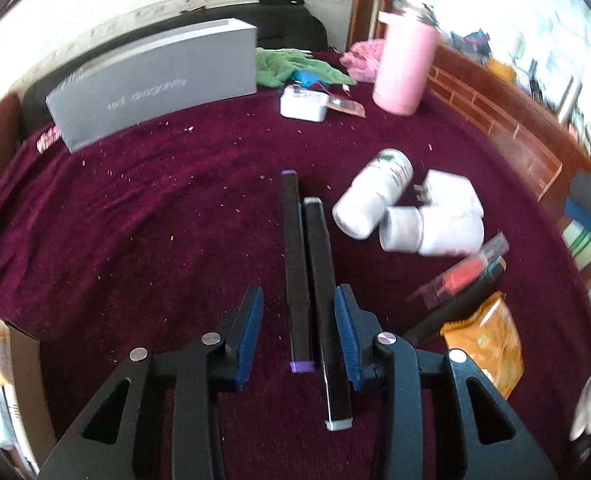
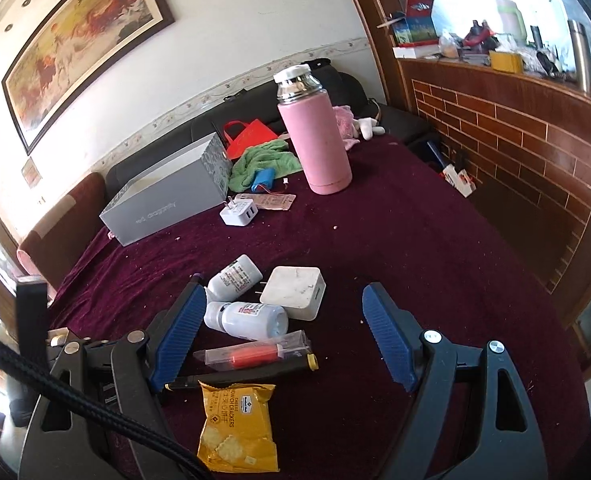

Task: Organize objects
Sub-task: 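Grasp the black marker with purple cap using the left tool, then grasp the other black marker with the right tool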

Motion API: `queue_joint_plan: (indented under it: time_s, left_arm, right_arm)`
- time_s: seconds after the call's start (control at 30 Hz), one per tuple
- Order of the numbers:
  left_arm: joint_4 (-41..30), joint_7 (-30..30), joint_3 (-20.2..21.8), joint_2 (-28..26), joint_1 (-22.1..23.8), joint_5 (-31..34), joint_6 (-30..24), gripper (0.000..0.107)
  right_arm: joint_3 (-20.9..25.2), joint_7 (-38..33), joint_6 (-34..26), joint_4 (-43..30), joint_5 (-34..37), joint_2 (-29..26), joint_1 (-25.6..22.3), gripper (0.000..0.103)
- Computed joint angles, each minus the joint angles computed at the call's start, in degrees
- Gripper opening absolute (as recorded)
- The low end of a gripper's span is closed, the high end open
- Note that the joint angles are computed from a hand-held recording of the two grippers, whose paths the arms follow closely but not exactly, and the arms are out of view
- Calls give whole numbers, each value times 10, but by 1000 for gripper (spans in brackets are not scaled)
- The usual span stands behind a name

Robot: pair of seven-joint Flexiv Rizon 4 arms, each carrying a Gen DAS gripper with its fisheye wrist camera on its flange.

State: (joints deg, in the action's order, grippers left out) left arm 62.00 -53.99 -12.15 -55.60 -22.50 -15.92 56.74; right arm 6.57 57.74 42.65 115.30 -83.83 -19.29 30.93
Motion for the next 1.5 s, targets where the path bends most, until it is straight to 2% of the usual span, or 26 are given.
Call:
queue_joint_plan:
  time_s: [0.07,0.17,0.33,0.4,0.43,0.5,0.53,0.57,0.6,0.63,0.77,0.9,1.03,1.13,1.27,1.37,1.43,1.5]
  left_arm:
    - [-12,-6,-9,-10,6,-15,-11,32]
    - [-14,-5,-8,-15,3,-15,7,32]
    - [-41,-56,48,-31,-35,32,55,32]
    - [-77,-73,80,-46,-55,53,21,30]
    - [-75,-82,73,-48,-53,65,31,30]
    - [-95,-97,94,-56,-66,92,24,31]
    - [-94,-94,87,-56,-63,96,29,30]
    - [-97,-94,85,-57,-62,100,25,29]
    - [-96,-86,74,-55,-56,98,19,15]
    - [-86,-69,58,-49,-47,93,11,12]
    - [-27,-51,34,-18,-24,75,23,11]
    - [71,-47,19,32,16,48,48,11]
    - [207,-15,-9,109,74,12,72,11]
    - [259,2,-23,132,91,-11,100,11]
    - [241,-13,0,121,64,-1,111,13]
    - [224,-24,21,103,39,27,153,15]
    - [232,-21,11,100,45,29,179,15]
    - [248,7,-26,109,76,16,165,13]
  right_arm:
    - [-1,8,13,1,-5,-1,-4,81]
    - [-2,9,28,-2,-8,-6,-7,81]
    - [-4,-6,34,-10,2,-16,-4,81]
    - [-6,-10,39,-13,4,-20,-3,81]
    - [-6,-14,40,-15,8,-22,-2,81]
    - [-8,-14,42,-16,9,-23,0,81]
    - [-9,-15,41,-16,11,-24,1,81]
    - [-9,-18,40,-17,14,-25,2,81]
    - [-10,-18,41,-17,15,-25,2,81]
    - [-10,-17,42,-17,15,-25,2,81]
    - [-11,-25,43,-18,28,-29,4,81]
    - [-13,-33,40,-19,37,-31,7,81]
    - [-14,-37,45,-21,44,-35,8,81]
    - [-16,-48,47,-27,50,-40,10,81]
    - [-21,-64,45,-39,41,-49,19,81]
    - [-22,-78,36,-52,41,-54,26,81]
    - [-26,-50,81,-54,17,-51,15,81]
    - [-28,-32,118,-63,2,-52,6,81]
